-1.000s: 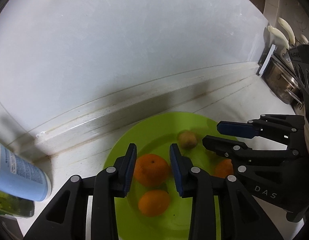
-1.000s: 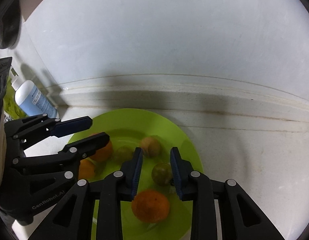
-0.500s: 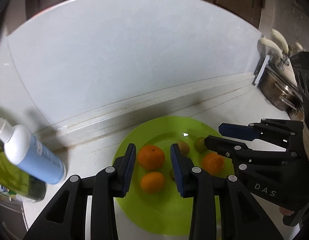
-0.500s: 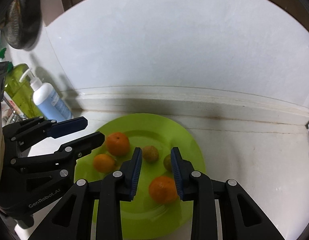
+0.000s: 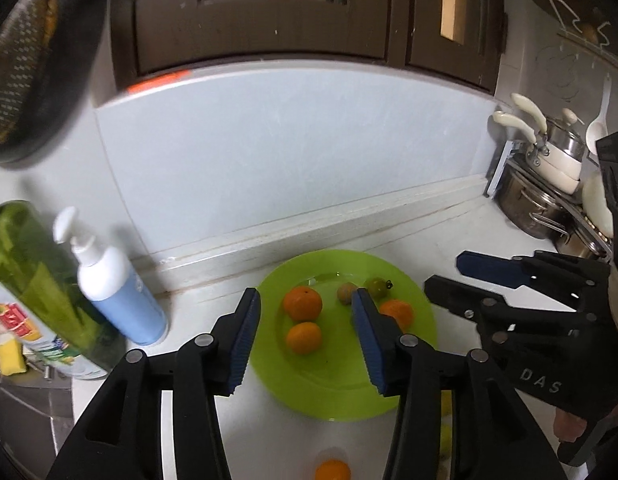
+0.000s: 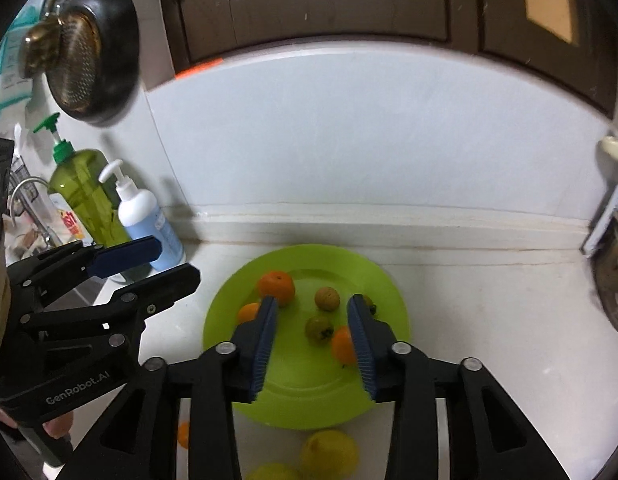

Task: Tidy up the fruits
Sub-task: 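Move both open grippers back from the plate toward the remaining fruits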

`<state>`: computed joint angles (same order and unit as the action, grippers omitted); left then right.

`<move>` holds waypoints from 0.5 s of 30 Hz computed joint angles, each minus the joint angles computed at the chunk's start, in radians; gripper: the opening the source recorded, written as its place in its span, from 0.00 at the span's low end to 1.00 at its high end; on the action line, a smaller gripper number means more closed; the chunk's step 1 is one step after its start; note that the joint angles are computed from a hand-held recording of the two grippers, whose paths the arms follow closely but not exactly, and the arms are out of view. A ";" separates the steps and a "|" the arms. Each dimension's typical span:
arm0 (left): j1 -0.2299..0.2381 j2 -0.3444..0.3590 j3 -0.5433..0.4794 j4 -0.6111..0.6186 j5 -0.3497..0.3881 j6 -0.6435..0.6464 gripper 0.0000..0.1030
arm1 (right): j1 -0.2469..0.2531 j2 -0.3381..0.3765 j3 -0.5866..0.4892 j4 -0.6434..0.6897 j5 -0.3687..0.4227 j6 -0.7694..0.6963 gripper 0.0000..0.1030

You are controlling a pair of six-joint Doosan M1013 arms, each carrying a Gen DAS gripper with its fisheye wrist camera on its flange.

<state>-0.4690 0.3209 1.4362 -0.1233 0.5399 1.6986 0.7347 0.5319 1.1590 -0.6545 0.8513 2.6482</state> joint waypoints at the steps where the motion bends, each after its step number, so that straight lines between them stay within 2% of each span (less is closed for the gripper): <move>1: 0.001 -0.009 0.009 -0.009 -0.005 0.010 0.48 | 0.007 -0.004 0.003 -0.017 0.009 0.022 0.38; 14: 0.003 -0.129 0.143 -0.036 -0.065 0.069 0.57 | 0.093 -0.046 0.044 -0.125 0.071 0.192 0.38; 15: 0.003 -0.135 0.152 -0.035 -0.067 0.069 0.58 | 0.099 -0.047 0.047 -0.127 0.075 0.202 0.41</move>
<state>-0.4660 0.1856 1.5886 -0.1580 0.4729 1.7672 0.8336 0.4854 1.2061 -0.7811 0.9259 2.8499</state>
